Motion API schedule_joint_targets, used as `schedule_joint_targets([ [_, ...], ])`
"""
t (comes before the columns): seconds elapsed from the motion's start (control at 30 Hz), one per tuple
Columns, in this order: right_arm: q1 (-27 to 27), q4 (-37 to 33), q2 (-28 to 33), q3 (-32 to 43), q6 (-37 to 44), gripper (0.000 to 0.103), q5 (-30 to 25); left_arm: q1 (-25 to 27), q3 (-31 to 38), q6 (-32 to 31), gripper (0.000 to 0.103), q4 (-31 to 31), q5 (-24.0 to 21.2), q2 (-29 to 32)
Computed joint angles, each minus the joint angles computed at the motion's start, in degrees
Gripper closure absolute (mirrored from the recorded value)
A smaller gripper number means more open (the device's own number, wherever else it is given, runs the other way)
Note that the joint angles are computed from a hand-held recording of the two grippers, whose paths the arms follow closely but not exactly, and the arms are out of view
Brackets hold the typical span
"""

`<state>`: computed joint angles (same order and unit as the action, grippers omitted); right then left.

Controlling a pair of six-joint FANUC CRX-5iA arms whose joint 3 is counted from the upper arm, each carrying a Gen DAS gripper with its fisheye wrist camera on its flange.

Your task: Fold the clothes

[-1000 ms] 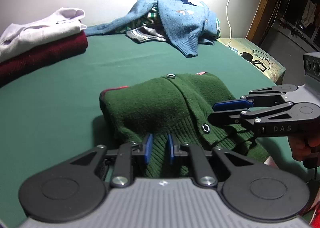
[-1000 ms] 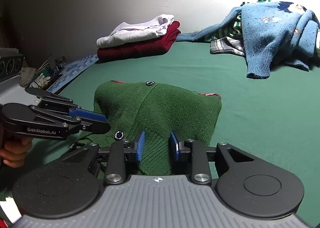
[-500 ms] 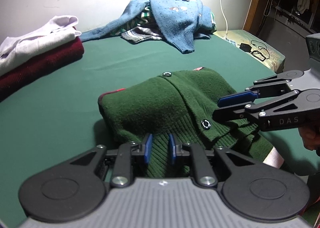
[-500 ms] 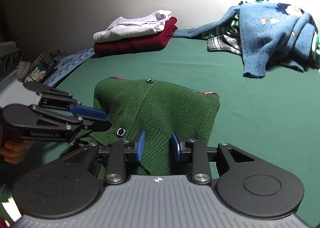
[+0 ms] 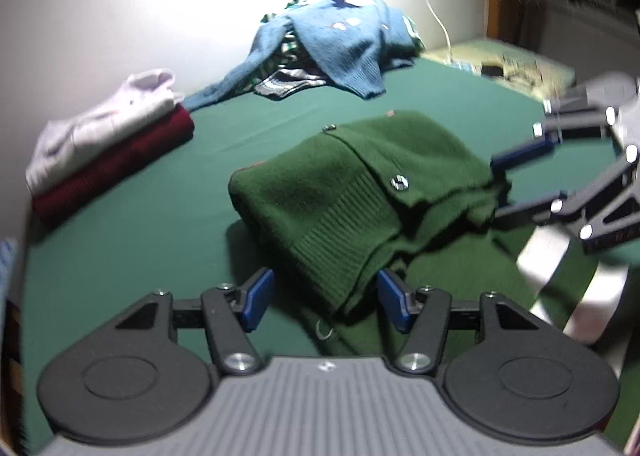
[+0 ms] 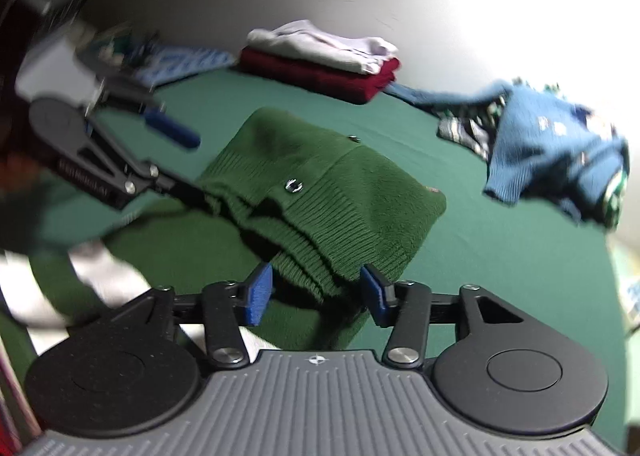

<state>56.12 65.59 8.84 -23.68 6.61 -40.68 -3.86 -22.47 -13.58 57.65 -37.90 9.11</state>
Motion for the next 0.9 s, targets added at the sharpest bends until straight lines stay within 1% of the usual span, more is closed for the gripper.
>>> schedule_joint_targets([
  [0.03,0.55,0.04,0.95,0.77,3.18,0.05,-1.71,-0.16,-0.3,-2.25,0.042,-0.18,0.18,-0.21],
  [0.07,0.45,-0.09,1.49,1.15,5.48,0.047,-1.97,-0.33,-0.59,-4.49,0.041,-0.38,0.36,-0.41],
  [0.1,0.34,-0.21,2.03,1.53,7.77,0.045,-2.24,-0.58,-0.6,-5.77,0.041,-0.5,0.64,-0.34],
  [0.13,0.22,-0.25,2.55,1.89,9.92,0.045,-2.47,-0.81,-0.42,-6.37,0.039,-0.65,0.97,-0.1],
  [0.2,-1.04,1.49,2.59,1.64,10.03,0.042,-1.33,-0.78,0.83,-4.87,0.037,-1.85,0.42,0.75],
  [0.3,-3.18,-0.83,2.04,2.0,10.24,0.041,2.14,-0.55,3.14,-1.15,0.032,-3.44,-1.17,2.1],
  [0.37,-4.52,-2.59,1.71,2.04,10.02,0.043,4.96,-0.96,3.99,-0.39,0.031,-3.76,-1.0,2.73],
  [0.4,-4.99,-3.58,1.62,2.11,10.18,0.049,6.28,-1.2,4.38,-0.11,0.031,-3.88,-0.85,3.04],
  [0.43,-4.91,-4.52,1.52,2.36,11.02,0.054,6.58,-1.3,4.8,0.09,0.033,-4.28,-1.16,3.35],
  [0.5,-4.74,-6.5,1.35,2.89,12.75,0.071,7.14,-1.4,5.49,0.46,0.038,-5.52,-2.06,3.91],
  [0.53,-4.65,-7.52,1.27,3.17,13.64,0.074,7.4,-1.34,5.64,0.61,0.043,-5.53,-2.65,4.09],
  [0.57,-4.56,-8.57,1.19,3.46,14.54,0.078,7.64,-1.25,5.84,0.83,0.044,-5.51,-3.32,4.28],
  [0.67,-4.48,-10.54,0.81,3.98,15.64,0.084,7.5,-0.76,7.17,2.7,0.058,-6.51,-5.62,4.91],
  [0.7,-4.46,-10.96,0.68,4.09,15.88,0.086,7.42,-0.63,7.59,3.28,0.072,-6.86,-6.25,5.01],
  [0.73,-4.43,-11.35,0.54,4.19,16.13,0.087,7.33,-0.49,7.73,3.43,0.08,-6.99,-6.6,4.88],
  [0.8,-4.31,-11.84,0.05,4.18,17.24,0.089,7.25,-0.04,7.98,3.57,0.083,-7.17,-7.56,4.56],
  [0.9,-3.69,-13.62,-0.83,4.46,19.83,0.09,6.88,1.0,7.91,3.17,0.084,-7.13,-9.39,3.75],
])
